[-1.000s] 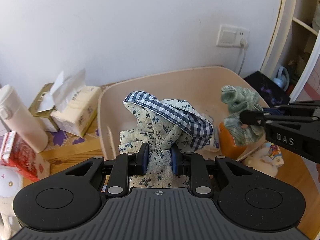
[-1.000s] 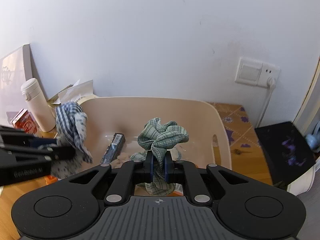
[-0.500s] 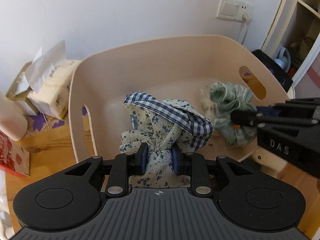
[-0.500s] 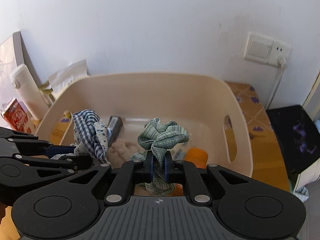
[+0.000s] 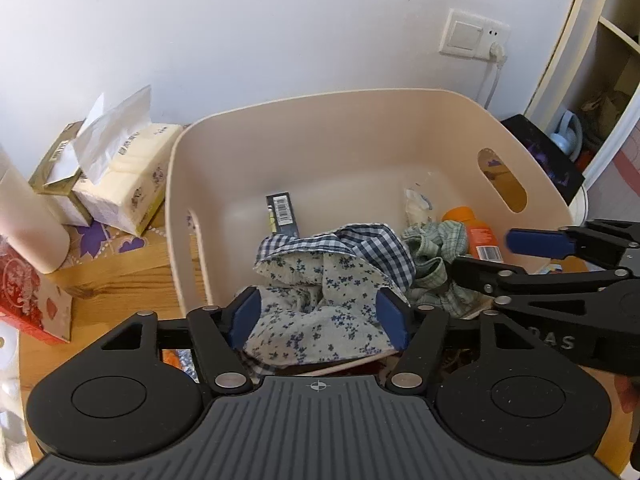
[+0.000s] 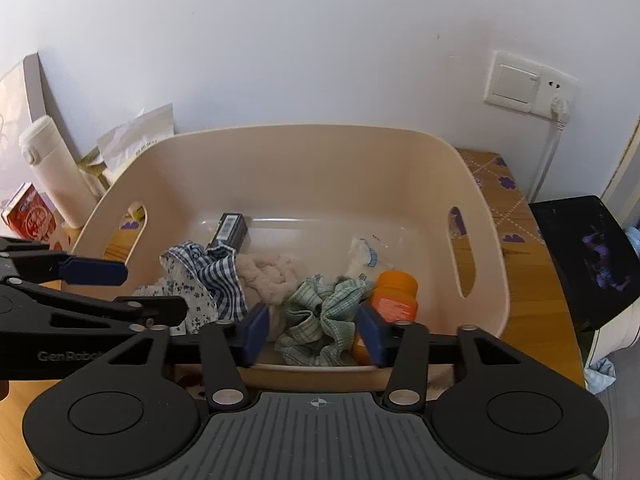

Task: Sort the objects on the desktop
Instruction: 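Open both tools to drop the scrunchies into the basket, then move both tools back over the plush toys on the table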

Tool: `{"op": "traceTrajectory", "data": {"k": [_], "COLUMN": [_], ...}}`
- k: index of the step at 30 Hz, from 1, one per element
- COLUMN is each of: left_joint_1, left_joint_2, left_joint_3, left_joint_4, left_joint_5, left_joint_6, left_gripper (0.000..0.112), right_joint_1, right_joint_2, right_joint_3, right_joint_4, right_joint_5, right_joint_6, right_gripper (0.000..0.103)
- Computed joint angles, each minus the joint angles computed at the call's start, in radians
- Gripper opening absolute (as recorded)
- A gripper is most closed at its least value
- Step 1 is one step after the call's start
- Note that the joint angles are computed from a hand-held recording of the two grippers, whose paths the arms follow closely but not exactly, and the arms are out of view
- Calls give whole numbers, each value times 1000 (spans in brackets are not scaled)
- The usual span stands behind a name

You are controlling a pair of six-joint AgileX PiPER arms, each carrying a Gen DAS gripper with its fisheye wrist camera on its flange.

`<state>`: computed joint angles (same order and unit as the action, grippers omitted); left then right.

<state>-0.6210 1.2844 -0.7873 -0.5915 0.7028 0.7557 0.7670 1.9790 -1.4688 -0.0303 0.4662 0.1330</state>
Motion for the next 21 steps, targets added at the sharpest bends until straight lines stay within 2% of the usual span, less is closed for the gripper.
{"op": "traceTrajectory", "data": {"k": [4,7,11,14,21], "left_joint_1": [31,52,78,104,215], "left_joint_2": [-39,-75,-138,-183,-289], "left_joint_3": [9,17,39,54,116], "left_joint_4": [-4,-10,-18,-19,-27], "left_joint_5": [19,40,69,102,204], "left_joint_6": [4,16,39,45,102], "left_gripper": [73,73,74,75,75], "right_joint_1": [-2,-1,2,5,-6], "right_joint_2": [-46,-81,-135,-179,-279], "right_joint_3": [52,93,150,203,347], "right_joint_4": [-26,-40,-82,-136,-204], "right_joint_5": [-28,-52,-75,-89,-95], "right_joint_6": [39,57,114,186,286], "right_gripper": [78,81,99,103,103]}}
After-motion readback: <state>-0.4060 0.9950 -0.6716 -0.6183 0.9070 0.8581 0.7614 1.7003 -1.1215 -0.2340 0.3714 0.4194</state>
